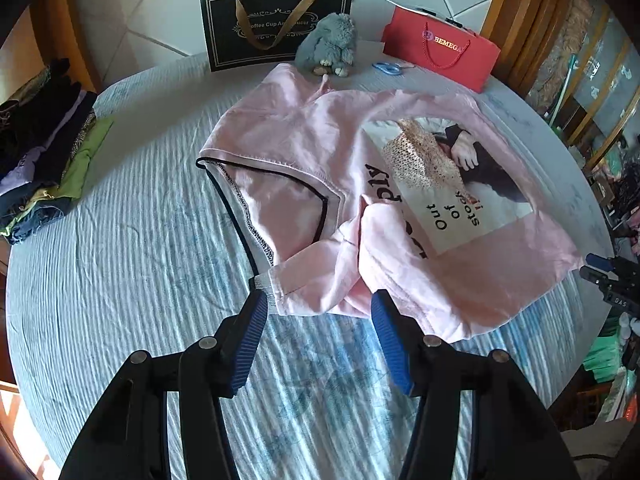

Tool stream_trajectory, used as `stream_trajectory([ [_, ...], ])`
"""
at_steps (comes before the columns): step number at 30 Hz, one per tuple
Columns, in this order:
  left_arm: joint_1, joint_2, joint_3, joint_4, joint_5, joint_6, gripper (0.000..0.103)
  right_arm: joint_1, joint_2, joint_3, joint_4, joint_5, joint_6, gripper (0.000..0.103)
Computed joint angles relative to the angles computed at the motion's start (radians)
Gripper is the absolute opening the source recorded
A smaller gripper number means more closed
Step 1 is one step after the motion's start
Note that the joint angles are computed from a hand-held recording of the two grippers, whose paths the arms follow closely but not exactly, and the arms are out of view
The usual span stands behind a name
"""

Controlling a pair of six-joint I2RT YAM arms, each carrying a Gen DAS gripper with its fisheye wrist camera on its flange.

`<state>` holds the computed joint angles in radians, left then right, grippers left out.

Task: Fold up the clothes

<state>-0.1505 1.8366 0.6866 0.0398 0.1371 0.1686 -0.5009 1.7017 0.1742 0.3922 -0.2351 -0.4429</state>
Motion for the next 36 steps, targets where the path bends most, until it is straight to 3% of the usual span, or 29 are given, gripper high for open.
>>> stream_trajectory([
  [3,0.011,0.049,0.000,0.064,-0.037,0.023,0.055,0.084,-0.046,-0.039,0.003,-0.001,0.021,0.047],
  [7,0.030,0.119,0.039,0.068,-0.024,0.077,0.055,0.260,-0.058,-0.053,0.025,0.019,0.148,0.047],
  [14,0.083,0.257,0.130,0.028,0.065,0.182,0.053,0.792,-0.080,-0.019,0.072,0.229,0.571,0.044],
  [15,0.089,0.277,0.148,0.013,0.072,0.195,0.033,0.872,-0.060,0.002,0.081,0.269,0.636,0.044],
  [16,0.094,0.297,0.166,-0.003,0.079,0.209,0.005,0.946,-0.025,0.026,0.102,0.306,0.697,0.042],
  [21,0.136,0.288,0.142,-0.012,0.151,0.289,0.006,1.209,0.207,0.212,0.117,0.433,0.906,0.038],
  [29,0.220,0.192,0.082,-0.041,0.231,0.403,0.006,1.337,0.477,0.514,-0.009,0.616,0.952,0.037],
  [31,0.246,0.173,0.082,-0.053,0.231,0.429,0.006,1.318,0.504,0.569,-0.082,0.634,0.942,0.008],
  [36,0.351,0.143,0.079,-0.122,0.225,0.564,0.006,1.259,0.266,0.327,0.053,0.471,0.972,0.007],
])
